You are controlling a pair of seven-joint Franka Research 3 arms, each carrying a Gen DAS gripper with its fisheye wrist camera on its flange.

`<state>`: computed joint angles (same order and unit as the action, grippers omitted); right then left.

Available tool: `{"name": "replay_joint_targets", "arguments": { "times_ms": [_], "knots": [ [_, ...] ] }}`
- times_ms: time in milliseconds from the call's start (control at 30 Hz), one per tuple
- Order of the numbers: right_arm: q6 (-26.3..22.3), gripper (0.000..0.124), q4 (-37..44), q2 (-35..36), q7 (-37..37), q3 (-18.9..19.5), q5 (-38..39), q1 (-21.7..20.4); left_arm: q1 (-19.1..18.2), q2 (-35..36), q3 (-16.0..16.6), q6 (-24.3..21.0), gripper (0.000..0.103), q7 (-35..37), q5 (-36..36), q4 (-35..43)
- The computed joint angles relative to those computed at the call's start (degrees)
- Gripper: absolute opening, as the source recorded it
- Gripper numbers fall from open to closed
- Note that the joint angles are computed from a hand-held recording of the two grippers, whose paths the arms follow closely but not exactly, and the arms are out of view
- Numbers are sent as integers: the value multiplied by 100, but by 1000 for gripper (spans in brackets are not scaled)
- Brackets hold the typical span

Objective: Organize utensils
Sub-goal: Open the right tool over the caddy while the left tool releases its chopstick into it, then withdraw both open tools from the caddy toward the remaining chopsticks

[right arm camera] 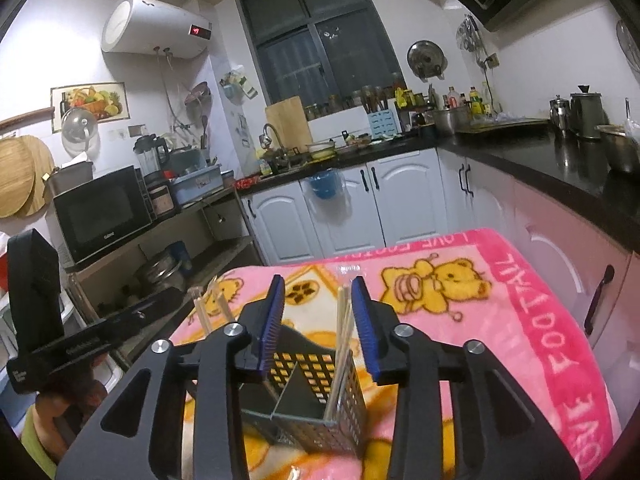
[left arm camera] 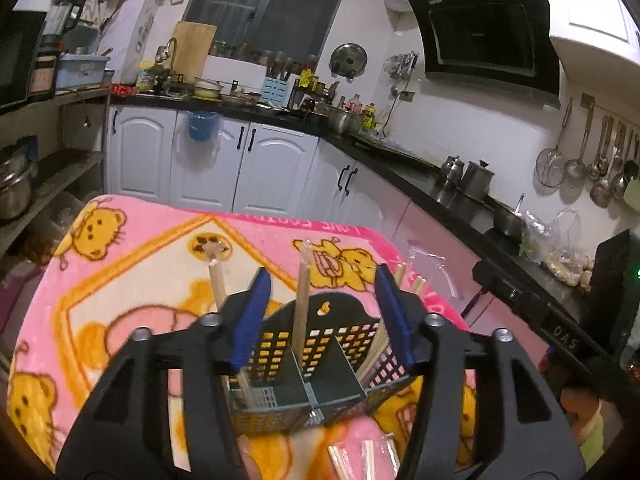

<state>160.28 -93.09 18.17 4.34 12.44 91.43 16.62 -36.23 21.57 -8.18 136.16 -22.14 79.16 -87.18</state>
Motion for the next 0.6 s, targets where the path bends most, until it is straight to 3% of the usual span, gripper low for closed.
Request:
{"name": "replay_joint_targets", "arguments": {
  "times_ms": [167, 333, 600],
  "knots": [
    [49, 42, -244, -167, -58, -32, 35, 4, -28, -145, -39, -32, 60, -235, 117, -207],
    [65, 47, -493, -329, -207, -96, 115, 27, -31, -316, -132, -130, 79, -452, 270, -427],
    [10, 54, -844, -556, -284, -201, 158, 97, 12, -543, -323, -319, 92, -747, 351, -796]
  ]
}}
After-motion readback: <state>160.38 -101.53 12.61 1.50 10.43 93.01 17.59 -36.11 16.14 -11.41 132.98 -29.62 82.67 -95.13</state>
